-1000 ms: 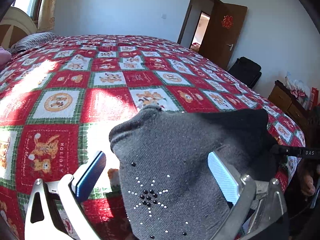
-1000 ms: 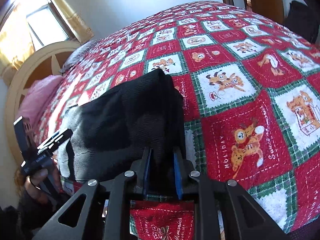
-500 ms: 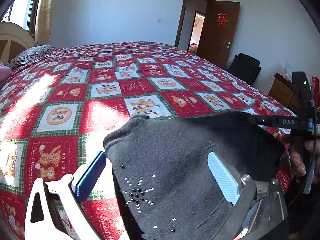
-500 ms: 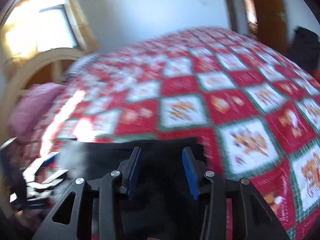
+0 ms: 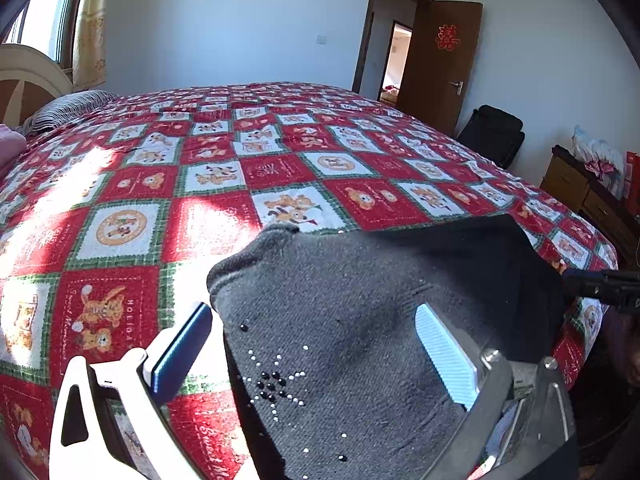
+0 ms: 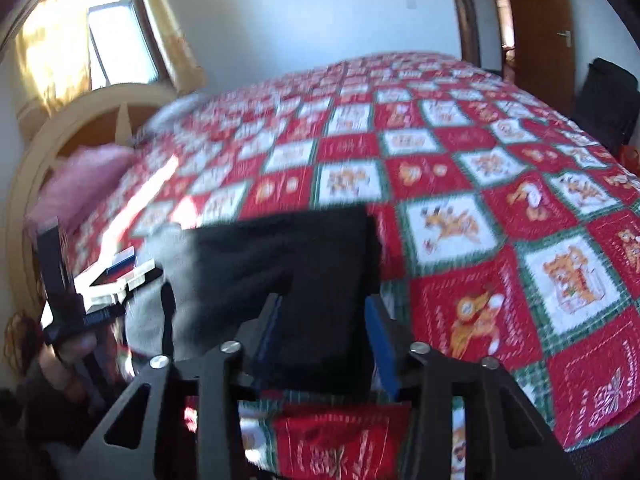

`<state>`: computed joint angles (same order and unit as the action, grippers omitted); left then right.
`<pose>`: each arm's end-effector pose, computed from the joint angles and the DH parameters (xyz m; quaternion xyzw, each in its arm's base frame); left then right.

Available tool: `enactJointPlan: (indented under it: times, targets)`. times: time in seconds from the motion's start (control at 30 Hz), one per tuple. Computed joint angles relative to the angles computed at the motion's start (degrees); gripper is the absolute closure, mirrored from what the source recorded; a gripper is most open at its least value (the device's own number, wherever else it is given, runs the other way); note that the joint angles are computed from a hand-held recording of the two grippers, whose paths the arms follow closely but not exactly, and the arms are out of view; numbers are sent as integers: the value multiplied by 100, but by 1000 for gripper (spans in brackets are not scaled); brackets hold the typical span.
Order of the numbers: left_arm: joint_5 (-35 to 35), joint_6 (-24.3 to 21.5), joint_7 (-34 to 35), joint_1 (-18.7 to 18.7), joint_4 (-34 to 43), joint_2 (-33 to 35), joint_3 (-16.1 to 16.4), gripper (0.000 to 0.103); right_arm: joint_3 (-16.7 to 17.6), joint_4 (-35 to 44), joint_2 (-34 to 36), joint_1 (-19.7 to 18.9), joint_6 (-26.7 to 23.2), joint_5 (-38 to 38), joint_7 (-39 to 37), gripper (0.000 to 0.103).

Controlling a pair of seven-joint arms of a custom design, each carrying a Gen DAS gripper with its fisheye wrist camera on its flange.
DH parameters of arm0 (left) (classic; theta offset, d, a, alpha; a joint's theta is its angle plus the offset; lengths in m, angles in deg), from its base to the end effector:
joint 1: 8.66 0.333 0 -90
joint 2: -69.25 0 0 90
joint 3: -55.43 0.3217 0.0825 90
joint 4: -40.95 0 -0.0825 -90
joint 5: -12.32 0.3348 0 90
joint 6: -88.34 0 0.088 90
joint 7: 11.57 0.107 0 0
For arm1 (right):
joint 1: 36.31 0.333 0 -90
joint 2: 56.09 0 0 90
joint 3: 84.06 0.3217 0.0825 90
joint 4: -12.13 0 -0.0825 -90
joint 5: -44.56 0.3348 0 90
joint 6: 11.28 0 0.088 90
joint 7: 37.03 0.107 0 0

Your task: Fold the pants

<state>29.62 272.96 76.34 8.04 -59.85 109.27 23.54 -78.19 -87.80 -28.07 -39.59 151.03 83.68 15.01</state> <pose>0.6692 -0.1235 0.3622 -0.5441 0.7167 -0.3937 0.1878 0.6653 -0.0130 0.3895 -0.6917 0.6339 -0.1462 0.3137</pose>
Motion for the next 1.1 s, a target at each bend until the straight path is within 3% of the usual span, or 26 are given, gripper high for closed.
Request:
enactJointPlan:
  times: [0.07, 0.23, 0.47, 0.57, 0.8, 0.93, 1.03, 1.1]
  targets:
    - [16, 4, 3, -30, -14, -12, 47, 0, -314, 14, 144, 214, -81, -405, 370, 81]
    - [-20, -106, 17, 80, 31, 67, -27, 0, -214, -155, 25, 25, -60, -409, 276, 94]
    - [-70, -102, 128, 67, -9, 61, -35, 0, -333, -102, 140, 77, -81, -743, 410, 95]
    - [-111, -141, 149, 96, 5, 52, -67, 0, -170, 58, 226, -138, -305, -575, 346, 94]
    - [-149, -111, 125, 41, -86, -71, 64, 0, 184, 153, 184, -579, -551, 386, -93, 76]
    - [-160, -90, 101, 44, -95, -74, 80, 0, 121, 106, 98, -443, -219, 679, -235, 67]
    - [-177, -112, 77, 40, -81, -67, 85, 0, 79, 229, 159, -399, -244, 719, -149, 43]
    - [-172, -115, 90, 50, -74, -59, 75, 0, 90, 362, 239, -399, -274, 758, -112, 41]
